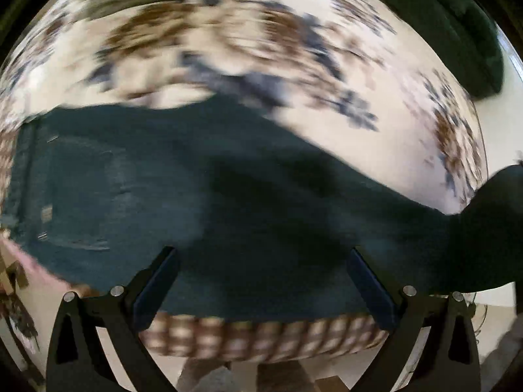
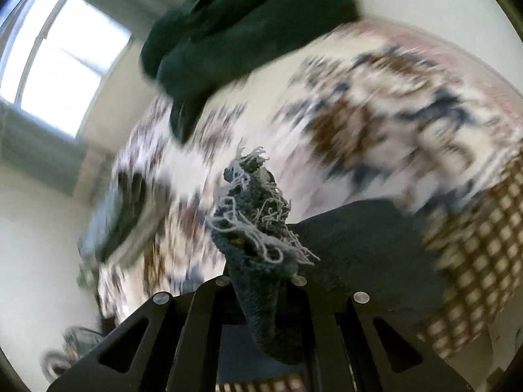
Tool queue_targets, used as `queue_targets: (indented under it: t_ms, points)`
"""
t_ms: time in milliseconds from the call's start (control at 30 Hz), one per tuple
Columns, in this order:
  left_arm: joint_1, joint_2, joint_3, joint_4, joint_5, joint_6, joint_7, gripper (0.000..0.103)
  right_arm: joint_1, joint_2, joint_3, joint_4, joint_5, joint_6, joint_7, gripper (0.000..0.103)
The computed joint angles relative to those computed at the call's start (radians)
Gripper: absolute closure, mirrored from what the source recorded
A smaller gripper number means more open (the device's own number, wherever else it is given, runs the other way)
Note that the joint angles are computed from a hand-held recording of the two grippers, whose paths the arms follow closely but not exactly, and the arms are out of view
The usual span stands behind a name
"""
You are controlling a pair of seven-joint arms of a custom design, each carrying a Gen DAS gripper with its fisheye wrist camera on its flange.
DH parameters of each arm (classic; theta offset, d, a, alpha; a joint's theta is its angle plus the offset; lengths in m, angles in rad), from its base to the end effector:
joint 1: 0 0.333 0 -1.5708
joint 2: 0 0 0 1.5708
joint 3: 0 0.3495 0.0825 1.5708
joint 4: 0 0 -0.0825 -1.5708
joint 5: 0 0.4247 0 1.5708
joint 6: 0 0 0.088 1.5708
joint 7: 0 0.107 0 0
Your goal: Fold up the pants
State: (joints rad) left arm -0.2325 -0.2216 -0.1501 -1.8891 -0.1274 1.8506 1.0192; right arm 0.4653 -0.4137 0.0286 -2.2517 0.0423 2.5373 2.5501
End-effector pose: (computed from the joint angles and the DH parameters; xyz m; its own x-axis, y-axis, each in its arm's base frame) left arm 0.4953 -0.2190 0.6428 0.1808 -0.9681 0.1734 -0.9743 -0.2003 -0.1029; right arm 0.4418 0.2398 0.6283 -0.3132 -0.7740 -0.5503 -0.7668 0.5480 -0.3343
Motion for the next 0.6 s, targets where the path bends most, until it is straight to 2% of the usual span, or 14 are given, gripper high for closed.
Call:
queue_targets:
  t_ms: [133, 233, 333, 367, 400, 433, 467, 500, 533, 567, 600]
  points:
    - [0.037, -0.104, 0.044, -0.094, 0.021, -0.017, -0.009, 0.0, 0.078, 0.183, 0.065, 0.087, 0.04, 0.008, -0.024, 0.096]
    - [0.06, -0.167, 0.071, -0.154, 0.05, -0.035, -0.023, 0.0, 0.106, 0.313, 0.109, 0.159, 0.067, 0.001, -0.059, 0.096]
    - [0.074, -0.2, 0.087, -0.188, 0.068, -0.045, -0.045, 0.0, 0.109, 0.44, 0.157, 0.272, 0.004, -0.119, -0.047, 0.089]
    - [0.078, -0.206, 0.089, -0.195, 0.075, -0.045, -0.054, 0.0, 0.106, 0.463, 0.166, 0.292, 0.003, -0.139, -0.05, 0.083]
    - [0.081, -0.212, 0.093, -0.199, 0.078, -0.045, -0.06, 0.0, 0.132, 0.473, 0.143, 0.298, 0.014, -0.135, -0.063, 0.075]
    - [0.083, -0.215, 0.095, -0.2, 0.076, -0.037, -0.073, 0.0, 0.123, 0.465, 0.148, 0.283, 0.095, -0.093, -0.144, 0.066]
    - [0.083, -0.218, 0.099, -0.2, 0.073, -0.033, -0.078, 0.0, 0.079, 0.448, 0.187, 0.259, 0.246, -0.044, -0.28, 0.048]
    - [0.082, -0.216, 0.1, -0.197, 0.067, -0.025, -0.086, 0.0, 0.066, 0.428, 0.191, 0.243, 0.362, -0.034, -0.378, 0.029]
    - [0.079, -0.211, 0.104, -0.194, 0.052, -0.007, -0.09, 0.0, 0.062, 0.387, 0.185, 0.212, 0.421, -0.025, -0.416, 0.024]
    - [0.073, -0.201, 0.105, -0.188, 0.034, 0.014, -0.093, 0.0, 0.044, 0.333, 0.189, 0.173, 0.41, -0.025, -0.404, 0.022]
    - [0.067, -0.191, 0.104, -0.181, 0.021, 0.03, -0.093, 0.0, 0.06, 0.308, 0.162, 0.164, 0.37, -0.052, -0.376, 0.021]
